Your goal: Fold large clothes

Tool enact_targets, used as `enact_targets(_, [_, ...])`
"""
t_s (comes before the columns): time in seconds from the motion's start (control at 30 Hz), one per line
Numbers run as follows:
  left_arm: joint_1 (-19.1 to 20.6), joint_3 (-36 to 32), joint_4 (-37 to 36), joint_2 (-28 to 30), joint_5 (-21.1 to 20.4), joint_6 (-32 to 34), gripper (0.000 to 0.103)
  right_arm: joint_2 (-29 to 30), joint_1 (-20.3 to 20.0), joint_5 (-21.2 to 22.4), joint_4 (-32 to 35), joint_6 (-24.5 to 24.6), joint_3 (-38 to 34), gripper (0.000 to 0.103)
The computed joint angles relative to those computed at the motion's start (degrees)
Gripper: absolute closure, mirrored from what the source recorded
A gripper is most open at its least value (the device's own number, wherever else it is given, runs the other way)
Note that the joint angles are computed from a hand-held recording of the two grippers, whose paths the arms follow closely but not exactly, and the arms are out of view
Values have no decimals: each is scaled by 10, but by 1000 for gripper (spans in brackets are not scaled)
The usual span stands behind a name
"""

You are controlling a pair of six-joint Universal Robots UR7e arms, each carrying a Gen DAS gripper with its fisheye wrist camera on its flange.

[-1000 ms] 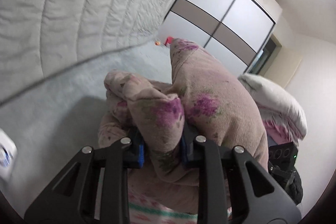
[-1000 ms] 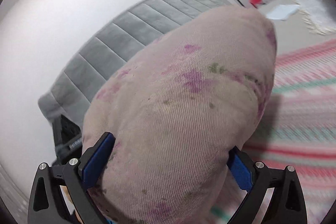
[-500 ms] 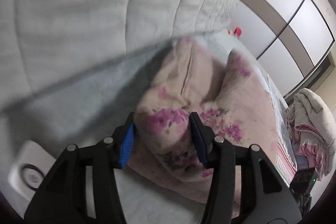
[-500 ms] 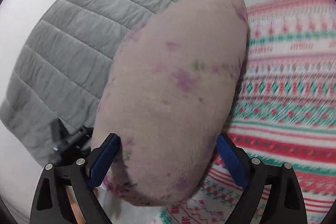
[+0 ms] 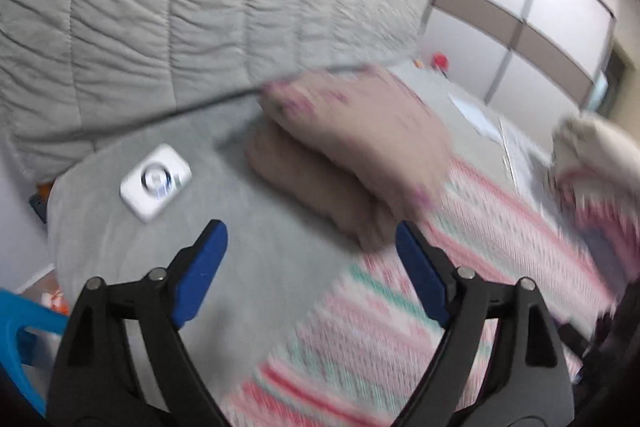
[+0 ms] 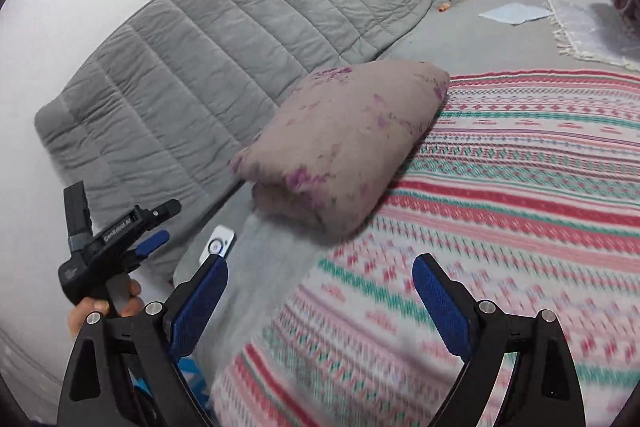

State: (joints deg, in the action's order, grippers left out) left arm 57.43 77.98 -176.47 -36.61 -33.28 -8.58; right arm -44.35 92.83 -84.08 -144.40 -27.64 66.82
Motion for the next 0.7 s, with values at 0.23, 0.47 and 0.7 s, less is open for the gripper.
enact_targets(0.23, [-77,110,5,-9,126,-20,15,-115,-14,5,-109,-34,180,4])
enact_targets(0.47, [-113,153,32,-6,212,-86,12,-139,-41,41,-109,-32,216,3])
enact_targets(0.7, [-129,173,67,15,236,-139,10,-165,-46,43,-124,-51,246,3])
